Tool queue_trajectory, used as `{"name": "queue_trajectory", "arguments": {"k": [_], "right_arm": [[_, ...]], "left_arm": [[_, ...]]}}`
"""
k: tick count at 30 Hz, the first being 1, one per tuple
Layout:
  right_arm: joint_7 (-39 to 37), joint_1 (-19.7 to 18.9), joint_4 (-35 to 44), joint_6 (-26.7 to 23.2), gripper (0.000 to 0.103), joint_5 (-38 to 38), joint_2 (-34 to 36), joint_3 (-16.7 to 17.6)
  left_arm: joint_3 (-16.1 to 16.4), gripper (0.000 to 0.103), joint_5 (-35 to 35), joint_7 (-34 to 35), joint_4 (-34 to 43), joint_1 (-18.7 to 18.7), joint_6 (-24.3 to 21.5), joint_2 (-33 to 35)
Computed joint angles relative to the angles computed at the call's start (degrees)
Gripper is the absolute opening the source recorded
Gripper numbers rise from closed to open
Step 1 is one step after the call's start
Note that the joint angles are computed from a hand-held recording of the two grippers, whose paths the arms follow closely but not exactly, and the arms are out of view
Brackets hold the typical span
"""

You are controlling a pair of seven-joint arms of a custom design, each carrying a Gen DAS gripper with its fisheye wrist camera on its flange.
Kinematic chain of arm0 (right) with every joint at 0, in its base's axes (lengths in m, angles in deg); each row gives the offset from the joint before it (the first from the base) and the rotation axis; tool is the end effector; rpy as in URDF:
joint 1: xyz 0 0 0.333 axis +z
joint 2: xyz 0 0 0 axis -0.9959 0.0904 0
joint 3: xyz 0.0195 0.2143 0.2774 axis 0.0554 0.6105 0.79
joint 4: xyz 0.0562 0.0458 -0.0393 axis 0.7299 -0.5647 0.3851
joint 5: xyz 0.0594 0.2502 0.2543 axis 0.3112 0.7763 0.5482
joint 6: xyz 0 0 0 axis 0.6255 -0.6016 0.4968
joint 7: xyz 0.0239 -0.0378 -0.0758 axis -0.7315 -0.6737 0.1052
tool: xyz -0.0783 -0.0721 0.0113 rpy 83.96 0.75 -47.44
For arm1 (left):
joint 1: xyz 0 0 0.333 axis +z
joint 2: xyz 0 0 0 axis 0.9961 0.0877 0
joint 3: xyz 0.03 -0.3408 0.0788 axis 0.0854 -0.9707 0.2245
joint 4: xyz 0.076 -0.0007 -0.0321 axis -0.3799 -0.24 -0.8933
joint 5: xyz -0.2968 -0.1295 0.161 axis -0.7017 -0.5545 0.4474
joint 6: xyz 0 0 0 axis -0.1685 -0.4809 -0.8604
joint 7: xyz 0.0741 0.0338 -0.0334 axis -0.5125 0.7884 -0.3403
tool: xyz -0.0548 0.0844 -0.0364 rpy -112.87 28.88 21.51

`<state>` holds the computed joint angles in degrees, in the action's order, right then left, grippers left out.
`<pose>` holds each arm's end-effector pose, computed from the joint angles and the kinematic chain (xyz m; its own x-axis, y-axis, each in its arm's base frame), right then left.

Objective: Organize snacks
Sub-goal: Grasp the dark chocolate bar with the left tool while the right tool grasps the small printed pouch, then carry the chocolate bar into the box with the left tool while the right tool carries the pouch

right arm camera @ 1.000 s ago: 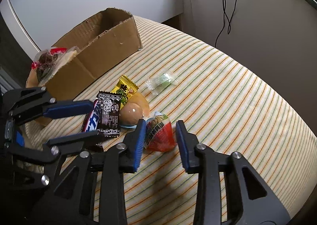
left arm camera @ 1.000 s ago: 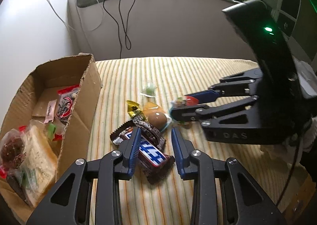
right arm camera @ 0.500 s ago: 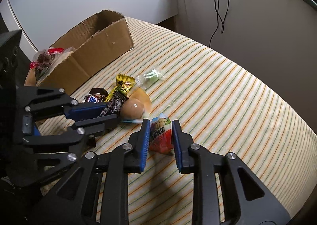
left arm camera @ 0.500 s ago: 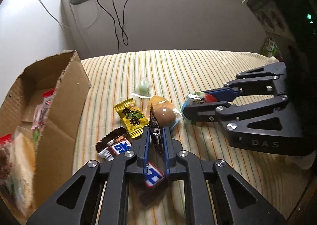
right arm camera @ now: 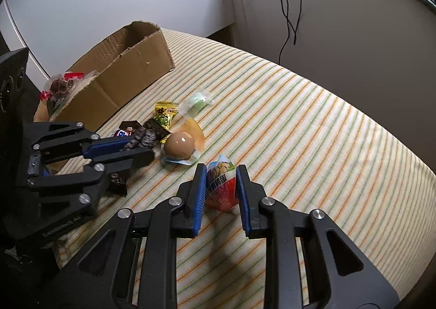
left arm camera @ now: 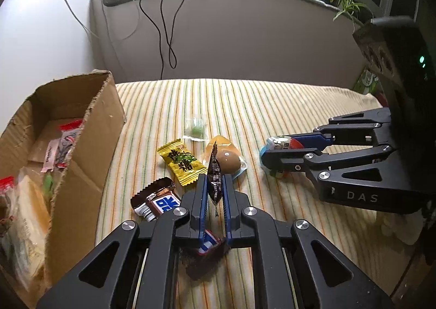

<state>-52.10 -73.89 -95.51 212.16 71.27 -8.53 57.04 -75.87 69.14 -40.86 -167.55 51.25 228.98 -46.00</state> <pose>0.5510 0.2312 0.2627 0.7751 -0.6142 -0.1483 -0.5821 -0.6028 -0.5457 0.4291 -0.4307 0.2525 0.0504 -0.9942 0.0955 -0.7596 -0.1002 -0.6426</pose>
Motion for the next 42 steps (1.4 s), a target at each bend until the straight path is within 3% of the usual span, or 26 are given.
{"name": "queue_trajectory", "arguments": {"k": [11, 25, 35, 42], "right_arm": [[-4.3, -0.3, -2.3, 0.9, 0.023, 6.1, -4.1, 0.5], [-7.0, 7.1, -3.3, 1.5, 0.023, 11.7, -10.1, -1.8], [0.7, 13.3, -0.1, 4.3, 0.023, 4.5, -9.4, -0.6], [11.5, 17.1, 2.7, 7.2, 0.023, -6.6, -6.6, -0.4]], "left_arm": [[-2.3, 0.009, 4.5, -6.3, -5.9, 0.2, -3.4, -6.6], [-6.5, 0.009, 6.5, -12.9, -16.8, 3.0, -8.8, -17.1], [-9.2, 0.009, 3.6, -16.6, -27.9, 4.7, -13.7, -28.3], [-10.2, 0.009, 2.3, -18.0, -33.3, 6.2, -14.6, -33.9]]}}
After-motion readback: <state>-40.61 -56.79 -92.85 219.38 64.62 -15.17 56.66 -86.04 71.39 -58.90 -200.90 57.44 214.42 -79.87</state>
